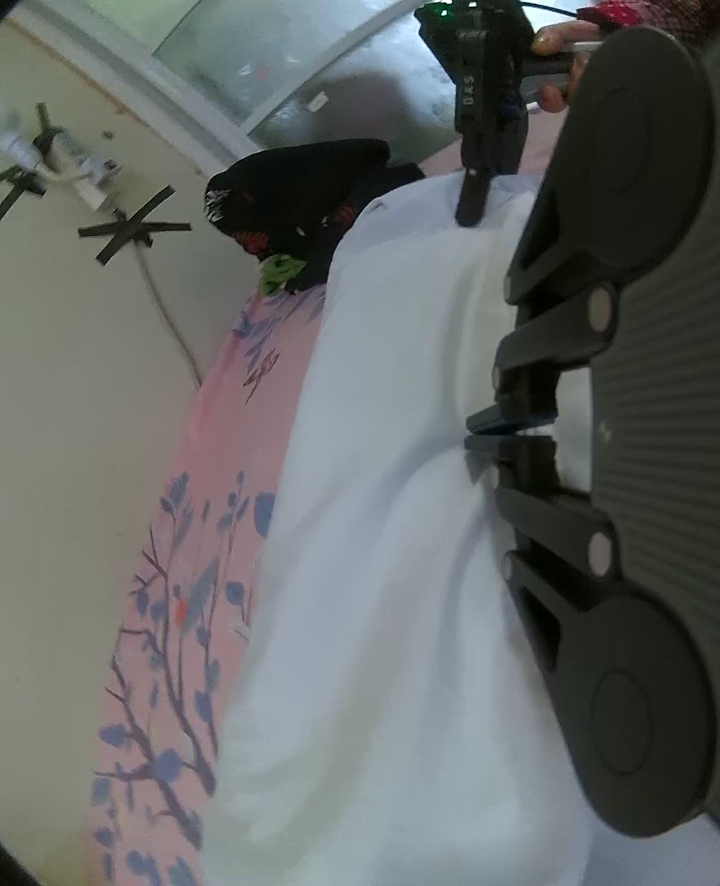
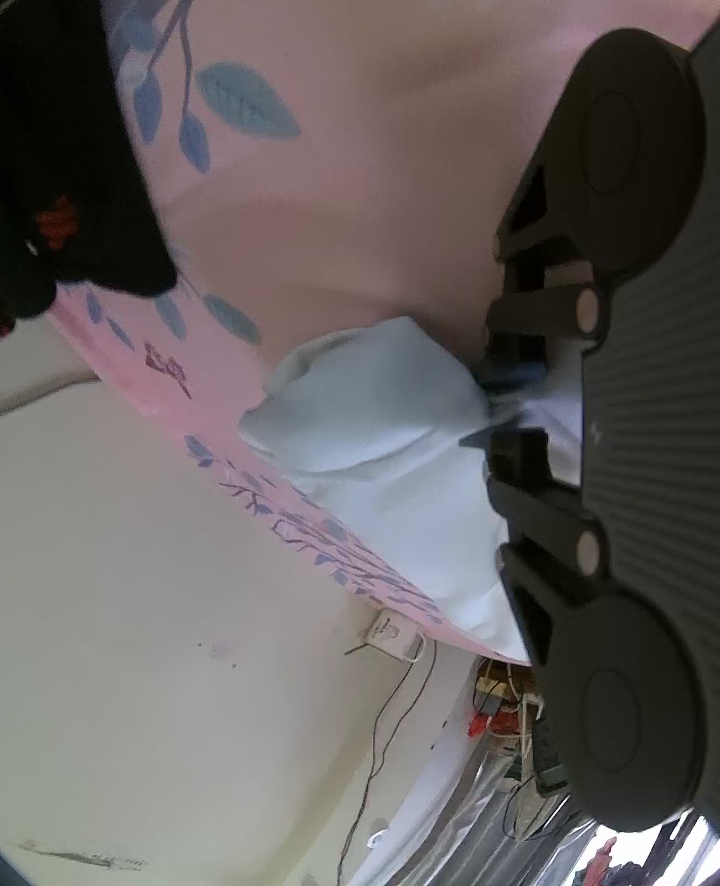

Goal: Fold small clothes

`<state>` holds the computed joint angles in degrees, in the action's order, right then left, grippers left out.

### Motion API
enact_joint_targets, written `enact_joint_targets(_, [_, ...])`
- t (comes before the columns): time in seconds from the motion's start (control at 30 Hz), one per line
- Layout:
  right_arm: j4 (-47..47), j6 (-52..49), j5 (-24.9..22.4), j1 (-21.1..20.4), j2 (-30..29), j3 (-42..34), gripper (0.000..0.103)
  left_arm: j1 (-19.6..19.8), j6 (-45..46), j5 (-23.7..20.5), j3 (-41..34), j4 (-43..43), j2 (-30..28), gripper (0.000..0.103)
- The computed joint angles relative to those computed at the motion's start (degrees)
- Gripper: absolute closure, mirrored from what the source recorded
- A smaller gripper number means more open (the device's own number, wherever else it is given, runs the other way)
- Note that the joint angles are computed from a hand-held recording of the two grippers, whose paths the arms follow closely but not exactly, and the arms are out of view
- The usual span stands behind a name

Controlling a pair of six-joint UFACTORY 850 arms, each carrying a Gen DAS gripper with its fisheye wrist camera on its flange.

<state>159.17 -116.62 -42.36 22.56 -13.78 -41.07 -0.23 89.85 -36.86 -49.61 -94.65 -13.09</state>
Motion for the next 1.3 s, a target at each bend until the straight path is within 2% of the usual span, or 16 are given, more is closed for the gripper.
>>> enact_joint_targets(0.13, [3.98,-10.07,0.54,2.97,4.52,-0.90,0.089,-0.55,1.80,1.27,0.95,-1.16,1.24,0.098])
enact_joint_targets(0.23, [3.06,-15.10,4.42,6.11,5.43,-4.77,0.089,0.54,2.18,-0.22,1.56,-1.76,2.08,0.098])
enact_joint_targets(0.4, [-5.49,-15.97,12.34,10.93,0.41,-15.71,0.089,7.87,9.43,-7.44,7.70,-10.96,7.95,0.098])
enact_joint_targets(0.53, [-23.83,-3.85,17.51,13.60,-7.46,-28.05,0.089,16.15,12.23,-8.98,13.27,-16.53,13.86,0.095])
enact_joint_targets(0.6, [-35.83,5.64,19.74,15.19,-12.56,-35.57,0.089,19.76,12.15,-7.19,15.54,-18.12,16.68,0.092])
enact_joint_targets(0.7, [-53.81,21.19,21.87,17.87,-20.93,-47.23,0.091,22.82,12.15,-2.45,17.93,-19.36,19.86,0.091])
enact_joint_targets(0.77, [-65.81,31.80,24.08,19.66,-27.21,-55.36,0.090,24.81,11.07,-2.39,19.21,-18.86,20.44,0.085])
enact_joint_targets(0.8, [-71.80,37.37,25.20,20.30,-29.70,-58.19,0.087,25.27,10.44,-2.54,19.47,-18.58,20.45,0.083])
enact_joint_targets(0.83, [-77.80,43.29,24.93,20.59,-32.58,-61.66,0.071,25.66,10.33,-2.67,19.86,-18.57,20.58,0.077])
enact_joint_targets(0.87, [-82.75,48.70,24.37,20.62,-34.66,-64.23,0.061,25.82,10.33,-2.64,20.11,-18.53,20.77,0.074])
enact_joint_targets(0.9, [-85.30,51.83,23.95,20.56,-35.60,-65.66,0.061,25.98,10.72,-2.85,20.45,-18.51,21.03,0.072])
enact_joint_targets(0.97, [-83.21,50.92,22.31,20.18,-34.56,-64.68,0.055,26.51,11.92,-4.11,20.81,-18.46,21.20,0.057])
enact_joint_targets(1.0, [-78.95,46.86,21.48,19.79,-33.10,-62.88,0.054,26.45,12.66,-4.68,20.85,-18.92,21.06,0.053])
enact_joint_targets(1.17, [-49.65,16.93,21.86,18.22,-24.82,-51.31,0.054,23.24,16.27,-6.18,18.81,-21.16,18.78,0.049])
enact_joint_targets(1.23, [-39.43,6.70,23.15,17.86,-23.16,-49.22,0.055,19.58,20.97,-1.94,18.48,-25.05,19.23,0.049])
enact_joint_targets(1.3, [-34.87,2.61,24.45,17.65,-24.01,-50.09,0.064,14.39,30.26,6.31,17.57,-33.12,19.15,0.049])
